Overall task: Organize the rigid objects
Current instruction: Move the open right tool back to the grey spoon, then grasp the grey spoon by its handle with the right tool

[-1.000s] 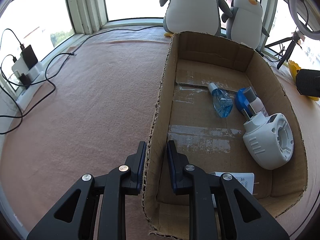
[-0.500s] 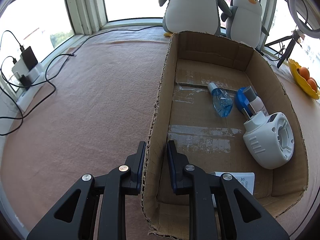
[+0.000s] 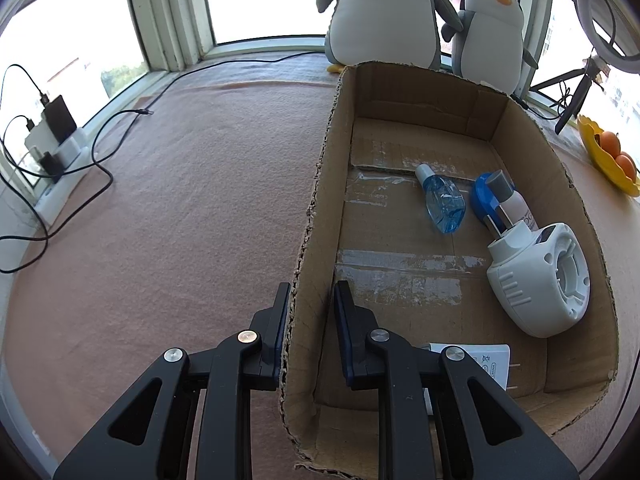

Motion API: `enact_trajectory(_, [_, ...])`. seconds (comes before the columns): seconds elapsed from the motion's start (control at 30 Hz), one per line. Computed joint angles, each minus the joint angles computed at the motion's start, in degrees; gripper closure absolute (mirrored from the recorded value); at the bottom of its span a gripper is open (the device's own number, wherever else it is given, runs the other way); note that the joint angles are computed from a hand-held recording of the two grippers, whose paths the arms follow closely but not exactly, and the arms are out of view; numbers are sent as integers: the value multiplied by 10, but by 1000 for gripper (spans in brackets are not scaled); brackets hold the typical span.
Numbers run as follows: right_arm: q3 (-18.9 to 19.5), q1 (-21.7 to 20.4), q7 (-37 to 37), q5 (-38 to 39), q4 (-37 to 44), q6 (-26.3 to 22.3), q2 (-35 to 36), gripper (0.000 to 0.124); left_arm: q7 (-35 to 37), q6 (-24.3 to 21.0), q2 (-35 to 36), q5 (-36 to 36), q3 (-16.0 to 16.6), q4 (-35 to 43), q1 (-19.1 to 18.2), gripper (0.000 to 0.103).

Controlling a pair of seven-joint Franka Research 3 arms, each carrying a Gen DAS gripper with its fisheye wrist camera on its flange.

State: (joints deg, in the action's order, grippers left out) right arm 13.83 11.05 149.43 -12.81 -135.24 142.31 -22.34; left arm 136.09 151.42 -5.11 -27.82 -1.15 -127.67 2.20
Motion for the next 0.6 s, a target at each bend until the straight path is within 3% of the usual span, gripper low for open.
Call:
enact_trajectory(0.33, [-32, -13, 1, 38, -12, 54, 38, 81, -3, 4, -2, 6, 0, -3, -1, 85])
enact_trajectory(0.6, [-64, -10, -39, 78, 38, 52, 109, 95, -5, 5, -2, 8, 0, -3, -2, 85])
